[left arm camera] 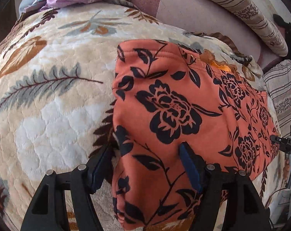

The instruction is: Fold small clothes

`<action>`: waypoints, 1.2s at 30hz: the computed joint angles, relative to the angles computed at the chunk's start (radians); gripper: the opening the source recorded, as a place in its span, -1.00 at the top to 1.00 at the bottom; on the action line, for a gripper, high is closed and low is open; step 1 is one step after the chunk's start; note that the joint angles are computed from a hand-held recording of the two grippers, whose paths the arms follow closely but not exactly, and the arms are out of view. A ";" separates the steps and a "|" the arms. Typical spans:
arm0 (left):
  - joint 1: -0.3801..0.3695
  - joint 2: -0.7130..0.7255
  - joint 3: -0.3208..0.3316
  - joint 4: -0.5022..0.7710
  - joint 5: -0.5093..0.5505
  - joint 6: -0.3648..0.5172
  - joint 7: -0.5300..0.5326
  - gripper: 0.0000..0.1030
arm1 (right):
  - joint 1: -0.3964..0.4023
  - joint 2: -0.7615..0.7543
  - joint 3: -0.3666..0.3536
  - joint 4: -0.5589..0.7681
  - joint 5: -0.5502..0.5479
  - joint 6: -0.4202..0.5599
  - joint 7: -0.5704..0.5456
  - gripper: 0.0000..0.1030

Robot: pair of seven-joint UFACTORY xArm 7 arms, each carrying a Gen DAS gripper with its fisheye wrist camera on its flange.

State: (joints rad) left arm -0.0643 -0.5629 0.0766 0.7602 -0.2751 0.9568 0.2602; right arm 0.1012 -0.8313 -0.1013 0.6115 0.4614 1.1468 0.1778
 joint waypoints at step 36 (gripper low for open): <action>0.049 -0.295 0.084 -0.099 -0.004 0.195 0.048 -0.08 | -0.071 -0.565 0.011 -0.009 -0.137 0.348 0.202 -0.54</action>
State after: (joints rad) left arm -0.0149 -0.8579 0.1606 0.6610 -0.2789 1.1523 0.3086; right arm 0.0300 -1.3964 -0.0899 0.6025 0.3246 1.4949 0.3798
